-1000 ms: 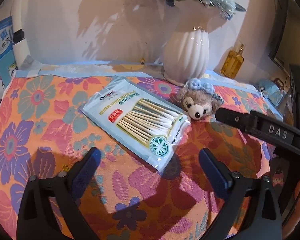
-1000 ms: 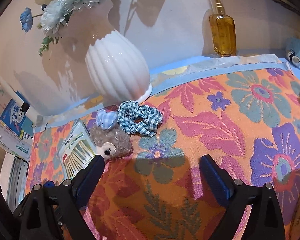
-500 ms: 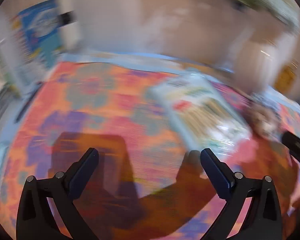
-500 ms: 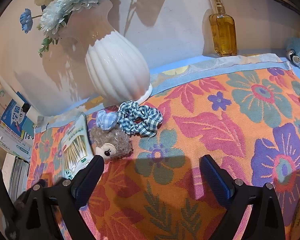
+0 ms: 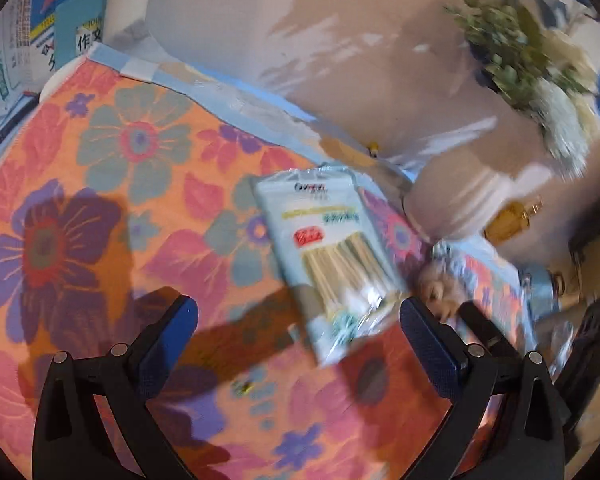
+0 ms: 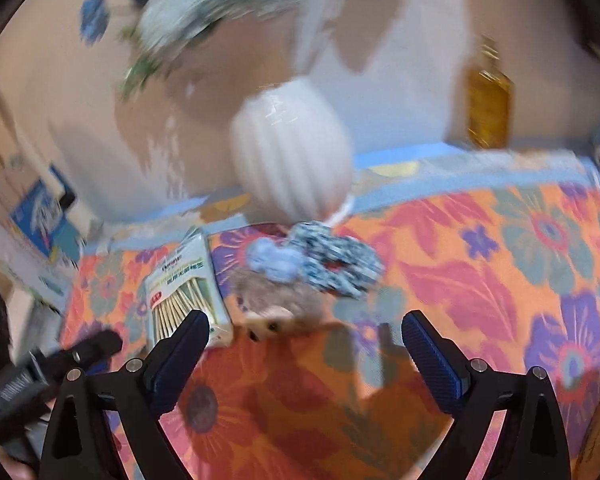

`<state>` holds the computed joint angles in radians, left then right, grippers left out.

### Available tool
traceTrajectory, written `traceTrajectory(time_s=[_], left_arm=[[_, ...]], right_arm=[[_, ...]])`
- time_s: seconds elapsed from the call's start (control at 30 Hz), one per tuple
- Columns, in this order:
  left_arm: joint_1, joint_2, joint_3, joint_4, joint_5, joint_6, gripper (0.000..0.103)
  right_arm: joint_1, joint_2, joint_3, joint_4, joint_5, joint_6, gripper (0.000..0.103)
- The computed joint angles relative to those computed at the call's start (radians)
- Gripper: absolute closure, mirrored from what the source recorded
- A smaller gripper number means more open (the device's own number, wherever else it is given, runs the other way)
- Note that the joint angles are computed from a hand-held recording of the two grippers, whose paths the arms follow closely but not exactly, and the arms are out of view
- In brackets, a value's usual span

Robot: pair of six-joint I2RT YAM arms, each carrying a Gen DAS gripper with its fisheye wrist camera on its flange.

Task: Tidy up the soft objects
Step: 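Grasp the cotton-swab packet with the left tool while the right tool grasps the bear plush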

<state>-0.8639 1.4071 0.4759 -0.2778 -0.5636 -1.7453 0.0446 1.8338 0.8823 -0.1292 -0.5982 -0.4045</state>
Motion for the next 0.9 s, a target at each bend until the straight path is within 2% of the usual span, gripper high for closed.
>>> traceTrajectory(time_s=[0.03, 0.07, 0.13, 0.17, 0.2, 0.23, 0.27, 0.4, 0.5, 0.63, 0.67, 0.73, 0.77, 0.8, 0.83, 0.87, 0.9], left_arm=[[0.03, 0.019, 0.014, 0.001, 0.004, 0.007, 0.002], [0.055, 0.049, 0.033, 0.0, 0.004, 0.008, 0.002], [0.101, 0.115, 0.041, 0.075, 0.017, 0.036, 0.002], [0.114, 0.156, 0.059, 0.084, 0.016, 0.042, 0.002], [0.105, 0.199, 0.106, 0.029, -0.025, 0.032, 0.002], [0.107, 0.222, 0.126, 0.019, -0.043, 0.054, 0.001], [0.104, 0.248, 0.149, 0.021, -0.047, 0.084, 0.001], [0.106, 0.385, 0.299, -0.057, -0.038, 0.221, 0.001], [0.101, 0.488, 0.436, -0.197, -0.033, 0.259, 0.001], [0.103, 0.452, 0.377, -0.126, -0.032, 0.276, 0.004], [0.098, 0.45, 0.376, -0.133, -0.042, 0.27, 0.008], [0.084, 0.45, 0.382, -0.146, -0.071, 0.285, 0.037], [0.088, 0.447, 0.374, -0.133, -0.074, 0.305, 0.044], [0.079, 0.438, 0.367, -0.141, -0.087, 0.3, 0.056], [0.074, 0.425, 0.352, -0.133, -0.092, 0.297, 0.064], [0.069, 0.399, 0.32, -0.099, -0.093, 0.301, 0.068], [0.063, 0.363, 0.274, -0.041, -0.089, 0.315, 0.076]], right_arm=[[0.028, 0.003, 0.002, 0.016, 0.028, 0.012, 0.008], [0.058, 0.018, 0.009, 0.038, 0.052, 0.03, 0.013], [0.091, 0.063, 0.037, 0.05, 0.078, 0.041, 0.03], [0.102, 0.09, 0.054, 0.048, 0.093, 0.039, 0.041], [0.111, 0.112, 0.062, 0.055, 0.111, 0.031, 0.047], [0.105, 0.112, 0.043, 0.09, 0.111, 0.019, 0.05], [0.092, 0.101, 0.028, 0.099, 0.084, -0.001, 0.062], [0.048, 0.072, -0.009, 0.109, 0.118, -0.065, 0.062], [0.004, 0.107, 0.063, 0.003, 0.071, -0.079, 0.062], [-0.001, 0.103, 0.051, 0.029, 0.083, -0.089, 0.061], [0.006, 0.098, 0.039, 0.048, 0.093, -0.089, 0.061], [0.023, 0.096, 0.022, 0.081, 0.11, -0.084, 0.061], [0.023, 0.095, 0.019, 0.087, 0.111, -0.084, 0.061], [0.021, 0.094, 0.018, 0.088, 0.109, -0.085, 0.061], [0.028, 0.097, 0.018, 0.094, 0.11, -0.076, 0.061], [0.026, 0.098, 0.019, 0.094, 0.105, -0.072, 0.061], [0.027, 0.099, 0.02, 0.096, 0.104, -0.069, 0.061]])
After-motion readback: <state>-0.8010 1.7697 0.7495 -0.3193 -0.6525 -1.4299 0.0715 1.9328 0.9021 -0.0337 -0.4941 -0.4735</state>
